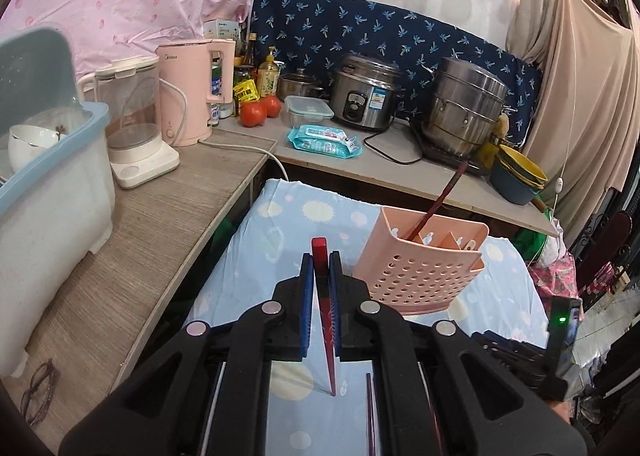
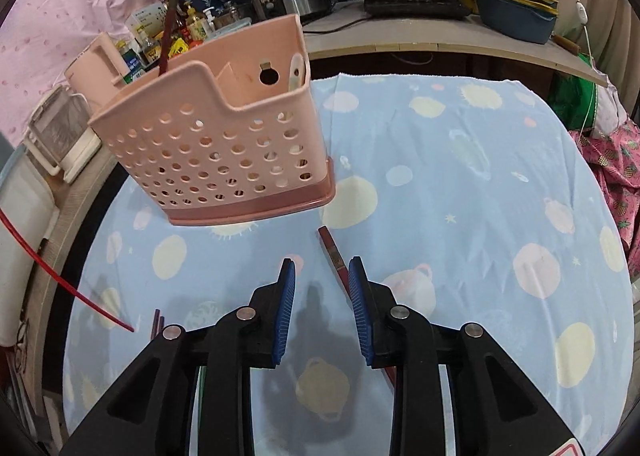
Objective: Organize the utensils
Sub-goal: 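Lift the red chopstick with the left tool toward the basket while the right tool carries its chopstick there, then open the left tool over the basket while the right tool releases its chopstick into it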
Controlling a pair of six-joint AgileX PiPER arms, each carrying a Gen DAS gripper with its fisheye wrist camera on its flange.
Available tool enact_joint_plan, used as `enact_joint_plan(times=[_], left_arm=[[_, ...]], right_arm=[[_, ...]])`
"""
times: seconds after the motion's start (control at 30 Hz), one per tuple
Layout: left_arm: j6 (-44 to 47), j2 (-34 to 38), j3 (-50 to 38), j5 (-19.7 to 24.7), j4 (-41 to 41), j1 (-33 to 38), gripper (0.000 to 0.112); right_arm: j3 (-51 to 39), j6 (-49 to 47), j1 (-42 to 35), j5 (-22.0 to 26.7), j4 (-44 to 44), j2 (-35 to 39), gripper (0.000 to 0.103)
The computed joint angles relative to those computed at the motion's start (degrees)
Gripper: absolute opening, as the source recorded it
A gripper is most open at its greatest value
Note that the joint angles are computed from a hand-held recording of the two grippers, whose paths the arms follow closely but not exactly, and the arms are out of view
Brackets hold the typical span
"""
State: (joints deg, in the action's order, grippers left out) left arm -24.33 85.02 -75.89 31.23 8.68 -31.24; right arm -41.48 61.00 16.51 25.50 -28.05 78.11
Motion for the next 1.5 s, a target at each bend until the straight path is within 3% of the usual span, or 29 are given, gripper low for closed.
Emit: enact_joint_plan(times=[0.33,0.4,0.47,0.53,0.73,0.93,1.17,1.5], left_arm=[[2.88,0.93,-0.87,0.2,-3.6,1.49,0.007],[2.89,0.96,-0.8,0.15,-3.72,1.67,0.008],[2.72,0.88,-0.69,0.18,-3.6,1.63,0.008],[2.88,0.74,-0.58,0.16,-3.78,1.59,0.008],[4.83,0.25,-1.45,1.29,-5.92,1.19,0.007],[5.38,-0.54,-4.72,2.55,-5.57,-0.38,0.007],[6.73,1.44,-16.43,4.67,-4.02,-2.23,0.007],[8.35,12.55,-41.75,9.87,-2.65,-3.75,0.007]], right_arm=[[-4.0,-6.08,-3.68,-3.05,2.43,9.98,0.027],[-4.25,-5.78,-4.06,-3.39,1.63,10.97,0.023],[-4.79,-3.3,-3.29,-2.2,-1.46,11.5,0.012],[-5.09,-1.67,-2.34,-0.97,-3.2,11.4,0.011],[-3.0,3.82,0.7,2.67,-6.13,3.58,0.007],[-5.84,8.47,5.76,11.26,-10.85,-9.28,0.007],[-17.84,6.22,6.93,15.99,-13.68,-14.69,0.007],[-37.94,-2.5,5.5,15.48,-12.82,-7.68,0.007]])
